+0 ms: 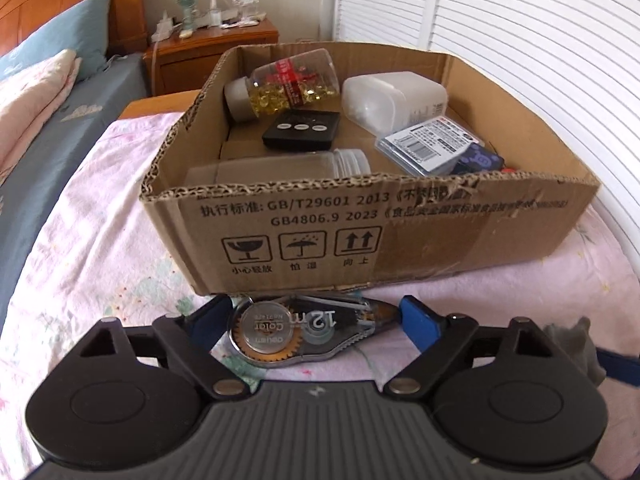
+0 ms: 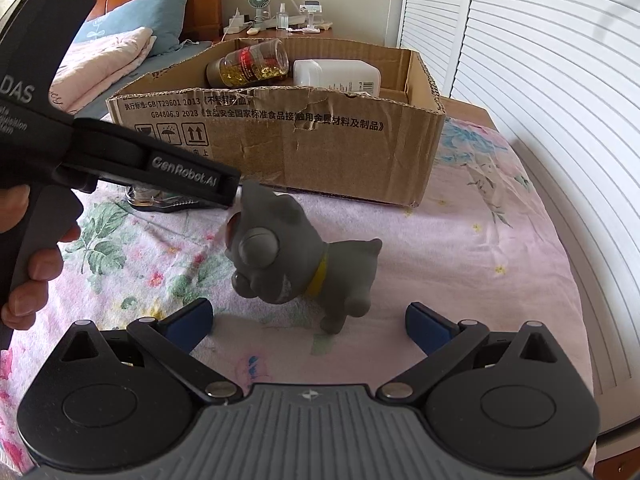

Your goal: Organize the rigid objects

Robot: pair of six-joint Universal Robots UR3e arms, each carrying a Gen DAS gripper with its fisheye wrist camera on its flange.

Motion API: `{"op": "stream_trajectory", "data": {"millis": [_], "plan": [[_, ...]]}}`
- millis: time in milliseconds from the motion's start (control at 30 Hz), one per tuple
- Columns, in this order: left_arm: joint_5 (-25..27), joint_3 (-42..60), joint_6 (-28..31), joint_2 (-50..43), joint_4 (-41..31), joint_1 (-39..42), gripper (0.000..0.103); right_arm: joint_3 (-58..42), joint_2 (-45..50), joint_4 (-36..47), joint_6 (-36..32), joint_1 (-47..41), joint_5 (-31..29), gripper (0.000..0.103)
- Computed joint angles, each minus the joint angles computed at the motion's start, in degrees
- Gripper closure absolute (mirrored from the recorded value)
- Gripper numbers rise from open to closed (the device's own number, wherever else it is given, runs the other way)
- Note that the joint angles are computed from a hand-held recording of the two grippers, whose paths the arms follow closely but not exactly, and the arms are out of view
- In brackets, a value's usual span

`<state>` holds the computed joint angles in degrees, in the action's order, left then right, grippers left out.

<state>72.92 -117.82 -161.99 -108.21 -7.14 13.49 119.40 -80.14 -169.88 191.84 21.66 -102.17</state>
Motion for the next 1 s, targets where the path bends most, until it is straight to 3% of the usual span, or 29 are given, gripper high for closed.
{"op": "stream_trajectory", "data": {"millis": [133, 533, 800, 1000], "plan": [[-3.7, -2.9, 6.0, 2.0, -0.4, 3.0, 0.014, 0.1, 0.1, -0.3, -0.1, 0.0, 0.0, 0.0], [-12.7, -9.9, 25.1, 11.6, -11.5, 14.8, 0.014, -1.9, 0.6, 2.1, 0.9, 0.3, -0.4, 0.0], [-16.3, -11.3, 31.5, 13.1, -14.8, 18.1, 0.013, -4.9, 2.4, 4.0, 1.8, 1.4, -1.0, 0.0], [-15.7, -12.4, 30.2, 13.9, -13.7, 18.0, 0.012, -5.9, 2.8, 4.9, 2.2, 1.4, -1.1, 0.0]]}}
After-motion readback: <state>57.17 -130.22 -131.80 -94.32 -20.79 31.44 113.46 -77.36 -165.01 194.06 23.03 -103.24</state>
